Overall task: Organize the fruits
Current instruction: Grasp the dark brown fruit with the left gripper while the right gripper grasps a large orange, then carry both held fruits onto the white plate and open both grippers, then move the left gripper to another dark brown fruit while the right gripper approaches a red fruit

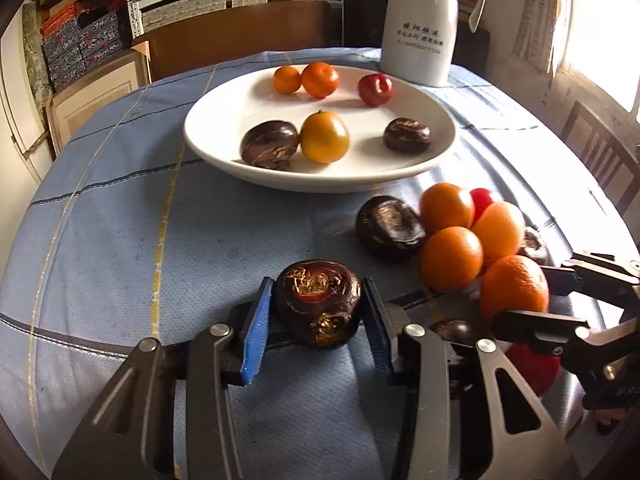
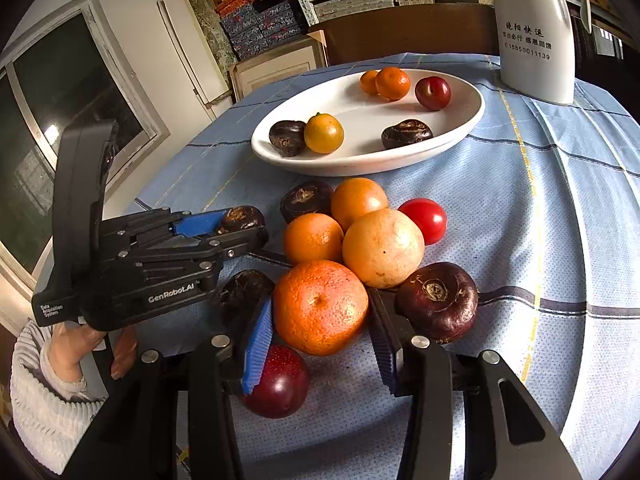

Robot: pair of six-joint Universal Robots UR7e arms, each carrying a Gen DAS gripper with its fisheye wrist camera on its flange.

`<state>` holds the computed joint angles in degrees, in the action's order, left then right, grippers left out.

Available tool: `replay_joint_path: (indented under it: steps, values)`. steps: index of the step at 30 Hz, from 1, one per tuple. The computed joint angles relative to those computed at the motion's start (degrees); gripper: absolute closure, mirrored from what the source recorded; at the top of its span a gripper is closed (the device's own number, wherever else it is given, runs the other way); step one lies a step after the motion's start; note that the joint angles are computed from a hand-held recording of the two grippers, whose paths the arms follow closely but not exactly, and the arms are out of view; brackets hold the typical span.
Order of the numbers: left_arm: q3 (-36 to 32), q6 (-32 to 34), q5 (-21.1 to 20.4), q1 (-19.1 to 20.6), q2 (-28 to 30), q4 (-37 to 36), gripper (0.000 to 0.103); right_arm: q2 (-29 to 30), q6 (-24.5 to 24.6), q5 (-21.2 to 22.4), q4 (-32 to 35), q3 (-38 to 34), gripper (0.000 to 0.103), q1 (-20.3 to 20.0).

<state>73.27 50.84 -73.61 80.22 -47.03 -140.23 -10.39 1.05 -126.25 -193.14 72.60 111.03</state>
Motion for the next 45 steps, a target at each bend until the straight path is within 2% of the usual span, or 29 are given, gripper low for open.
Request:
replay_joint_path:
  steps: [6, 8, 10, 16, 21, 24, 26, 28, 30, 32, 33, 37, 40, 45]
  values:
    - [1.0, -0.5, -3.6, 0.2, -2.0, -1.8, 0.061, -0.7, -3.4, -0.2, -8.8, 2.5, 0.057, 0.7]
    - [-1.0, -2.2, -5.6, 0.2, -1.9, -0.2, 0.061, -1.3, -3.8, -0.4, -10.8, 3.0, 0.057, 0.7]
    - [-3.8, -3.4, -5.7, -0.4, -0.8, 0.6, 0.061, -2.3, -3.6, -0.5, -11.1, 3.1, 0.057, 0.5]
    - [-19.0, -8.2, -4.9, -2.0, 7.8, 6.7, 0.061, -3.2, -3.5, -2.0, -4.7, -4.1, 0.057, -0.5]
    - [-32.6, -10.2, -3.7, -2.6, 16.6, 11.7, 0.061, 1.5, -4.6, -2.0, 5.7, -18.3, 0.057, -2.3]
    - [-41.0, -10.2, -2.5, -2.7, 22.1, 15.6, 0.06, 4.4, -3.4, -2.2, 12.1, -25.5, 0.057, -3.4]
    - [-43.5, -9.9, -1.9, -2.7, 23.9, 16.8, 0.06, 6.7, -2.7, -3.0, 15.7, -30.2, 0.057, -4.1]
    - [-45.6, -9.4, -1.9, -2.5, 25.1, 18.4, 0.054, 7.0, -1.9, -2.8, 17.5, -31.0, 0.056, -4.4]
    - [-45.3, -9.7, -2.3, -2.3, 24.9, 18.2, 0.039, 5.9, -1.6, -2.2, 15.1, -28.4, 0.051, -4.6]
    - [-45.0, -10.2, -2.7, -2.1, 24.6, 18.5, 0.032, 5.2, -1.4, -2.6, 11.4, -26.5, 0.049, -4.4]
    - [-43.4, -9.9, -2.7, -2.2, 23.7, 17.6, 0.032, 4.5, -1.5, -2.4, 9.6, -25.0, 0.049, -4.3]
    - [-31.6, -6.9, -2.1, -2.4, 17.4, 8.4, 0.027, 1.4, -3.1, -2.6, 1.0, -17.9, 0.049, -3.3]
    - [-23.1, -6.4, -3.9, -1.9, 12.2, 2.8, 0.015, -0.5, -3.0, -3.4, -5.1, -12.0, 0.043, -2.8]
    - [-8.8, -5.3, -4.8, -0.7, 3.7, -4.5, 0.005, -2.9, 0.2, -4.6, -15.8, -0.8, 0.034, -2.4]
